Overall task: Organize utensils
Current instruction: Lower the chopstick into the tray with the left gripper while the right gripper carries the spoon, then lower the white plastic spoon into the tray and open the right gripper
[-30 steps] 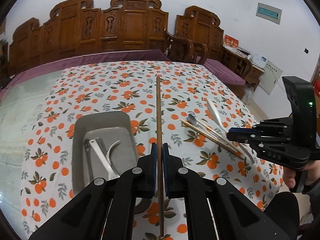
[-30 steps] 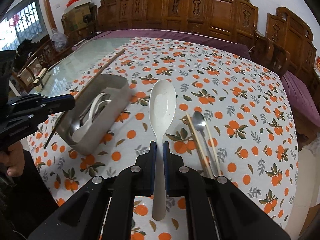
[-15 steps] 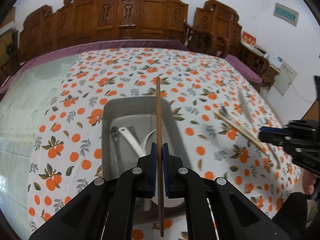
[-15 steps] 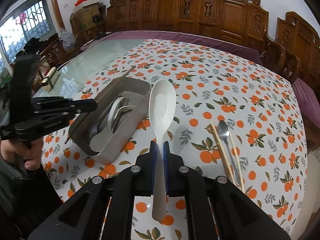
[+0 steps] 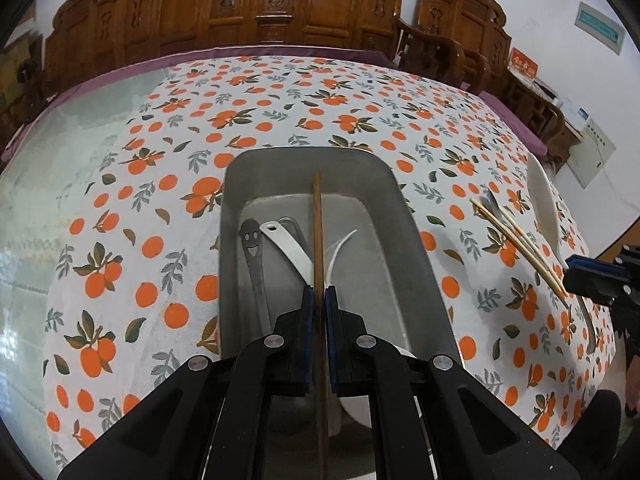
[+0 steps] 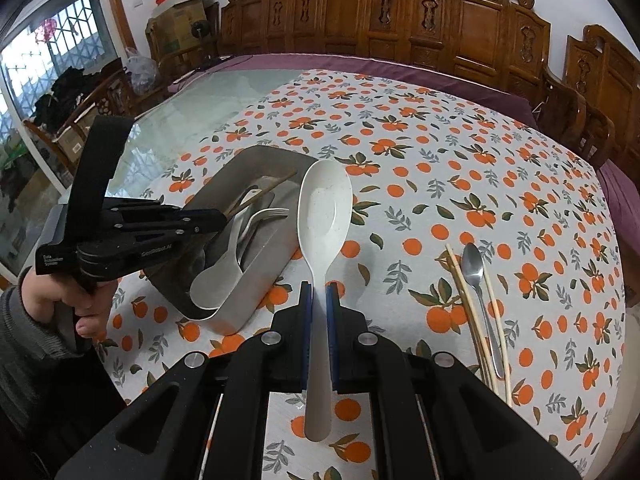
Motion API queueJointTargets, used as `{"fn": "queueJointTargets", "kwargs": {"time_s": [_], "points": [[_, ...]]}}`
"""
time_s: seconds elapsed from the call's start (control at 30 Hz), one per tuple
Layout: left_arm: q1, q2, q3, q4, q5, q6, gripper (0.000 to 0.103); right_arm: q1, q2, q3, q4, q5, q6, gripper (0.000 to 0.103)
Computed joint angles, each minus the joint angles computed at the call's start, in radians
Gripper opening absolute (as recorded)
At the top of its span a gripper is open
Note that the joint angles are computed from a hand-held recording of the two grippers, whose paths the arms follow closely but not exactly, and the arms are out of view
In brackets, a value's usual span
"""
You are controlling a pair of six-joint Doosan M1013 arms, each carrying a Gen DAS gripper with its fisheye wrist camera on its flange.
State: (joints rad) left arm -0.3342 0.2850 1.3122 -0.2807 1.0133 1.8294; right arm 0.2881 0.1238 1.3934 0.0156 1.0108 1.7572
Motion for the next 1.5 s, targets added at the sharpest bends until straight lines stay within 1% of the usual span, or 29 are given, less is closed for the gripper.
{"fn": "queueJointTargets", "kwargs": {"time_s": [0.13,0.3,0.37,0.43,0.6,0.7,0.77,0.9,0.97,1.13,1.33,1.5], "points": [[0.009,0.003,-0.011,-0.019,0.018,-0.001,0.005,0.006,0.008,-0.007,0.004,0.001,0.004,0.009],[0.016,-0.01,-0.011,-0.022,0.001,0.002,0.007,0.016,0.018,-0.02,0.014,-0.003,0.006,0.009],[0.02,-0.015,-0.01,-0.014,-0.008,0.001,0.008,0.02,0.022,-0.026,0.015,-0.002,0.008,0.009],[0.023,-0.019,-0.011,-0.004,-0.014,0.001,0.012,0.025,0.029,-0.034,0.014,-0.001,0.014,0.009],[0.032,-0.034,-0.005,0.023,-0.047,0.005,0.014,0.04,0.049,-0.054,0.016,-0.011,0.04,0.009],[0.04,-0.043,-0.002,0.027,-0.065,0.007,0.021,0.049,0.066,-0.068,0.025,-0.017,0.048,0.009],[0.044,-0.047,-0.001,0.03,-0.076,0.009,0.023,0.056,0.08,-0.08,0.027,-0.017,0.06,0.009],[0.055,-0.051,-0.002,0.042,-0.093,0.001,0.036,0.065,0.115,-0.108,0.045,-0.026,0.073,0.009],[0.061,-0.052,-0.002,0.051,-0.102,-0.003,0.039,0.065,0.131,-0.12,0.056,-0.025,0.077,0.009],[0.078,-0.044,-0.014,0.046,-0.098,-0.028,0.04,0.071,0.167,-0.139,0.082,-0.027,0.101,0.009],[0.081,-0.045,-0.014,0.048,-0.098,-0.034,0.04,0.079,0.2,-0.161,0.068,-0.025,0.145,0.009],[0.079,-0.047,-0.012,0.049,-0.101,-0.029,0.04,0.072,0.189,-0.15,0.094,-0.053,0.126,0.01]]}}
